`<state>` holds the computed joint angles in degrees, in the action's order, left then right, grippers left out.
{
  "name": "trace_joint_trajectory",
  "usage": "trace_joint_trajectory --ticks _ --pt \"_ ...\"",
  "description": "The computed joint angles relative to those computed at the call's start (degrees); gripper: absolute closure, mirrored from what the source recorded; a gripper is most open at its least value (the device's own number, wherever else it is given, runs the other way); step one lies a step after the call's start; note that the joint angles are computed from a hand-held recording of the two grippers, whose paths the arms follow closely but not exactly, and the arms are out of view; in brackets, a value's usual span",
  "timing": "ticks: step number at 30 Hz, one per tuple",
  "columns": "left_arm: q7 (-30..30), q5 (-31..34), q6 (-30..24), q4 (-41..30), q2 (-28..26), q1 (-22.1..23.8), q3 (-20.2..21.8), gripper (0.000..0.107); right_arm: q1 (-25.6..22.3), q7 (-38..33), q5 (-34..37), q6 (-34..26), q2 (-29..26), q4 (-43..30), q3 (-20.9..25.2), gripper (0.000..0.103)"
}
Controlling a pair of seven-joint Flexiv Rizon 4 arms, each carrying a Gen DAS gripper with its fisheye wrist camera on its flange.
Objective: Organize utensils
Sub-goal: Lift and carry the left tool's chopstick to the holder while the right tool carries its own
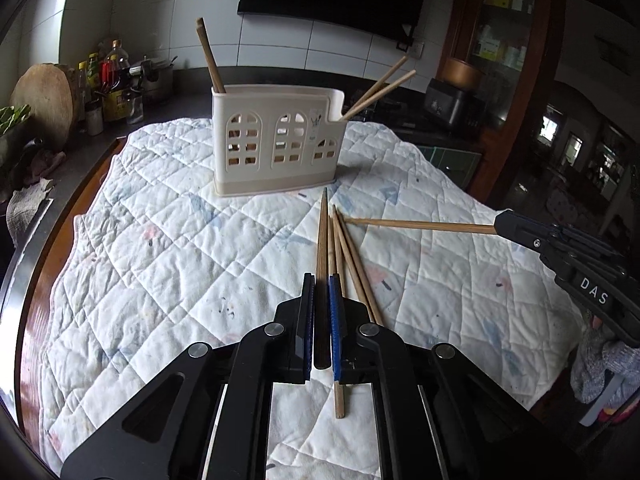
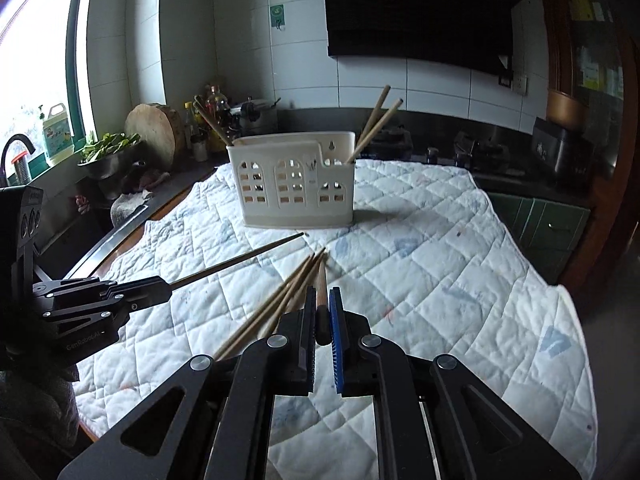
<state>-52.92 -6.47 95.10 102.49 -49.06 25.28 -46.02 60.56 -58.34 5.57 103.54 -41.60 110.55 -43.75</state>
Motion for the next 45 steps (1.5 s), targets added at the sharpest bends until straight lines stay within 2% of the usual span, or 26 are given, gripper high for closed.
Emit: trace_joint_trajectory --ticks 7,12,18,25,28,31,36,40,42,45 --pt "2.0 0.0 -1.6 -3.1 -0.5 1.7 -3.6 0.101 -5.1 -2.6 -4.0 -1.5 3.0 -4.9 3.2 0.096" --pt "4.8 -2.6 -5.2 -4.9 1.8 -0.4 -1.0 0.101 -8.4 -2.5 -7.4 -2.8 4.0 -7.4 5.8 0.096" --pt "8.1 -6.5 -6.0 -5.0 3.2 -1.2 0.0 0.101 -7.7 -2.7 -8.9 -2.9 4.1 -8.1 4.6 0.096" --pt "10.0 -9.7 -5.9 -6.9 3.3 -2.7 0.7 0.101 -10.9 -2.8 -12.3 -4.6 4.9 -11.2 6.5 0.096" --pt "10.9 -10.7 -6.1 -8.8 3.3 -3.4 0.7 0.101 -12.0 -1.8 -13.9 -5.9 4.7 -14.0 6.0 0.096" --pt "11.8 -12.1 -6.7 -11.7 3.0 -3.9 0.1 0.101 -14.9 -0.3 -16.2 -7.6 4.8 -17.5 7.8 0.096" --pt "13.4 -14.2 -6.3 -17.5 2.1 -5.3 -0.8 0.101 -18.1 3.0 -20.7 -10.4 2.7 -24.0 8.3 0.096" --pt "13.9 -15.8 -5.8 -22.7 0.9 -6.8 -1.2 0.101 -23.0 4.8 -23.8 -13.9 0.4 -30.6 12.3 0.096" --pt "13.8 -16.5 -5.7 -25.4 0.3 -7.9 -0.5 0.101 -26.8 4.5 -25.0 -16.8 -0.7 -34.6 17.0 0.096" --pt "12.5 -17.3 -5.6 -29.8 -0.6 -11.4 3.5 0.101 -32.1 3.1 -26.2 -21.2 -2.7 -40.2 24.2 0.096"
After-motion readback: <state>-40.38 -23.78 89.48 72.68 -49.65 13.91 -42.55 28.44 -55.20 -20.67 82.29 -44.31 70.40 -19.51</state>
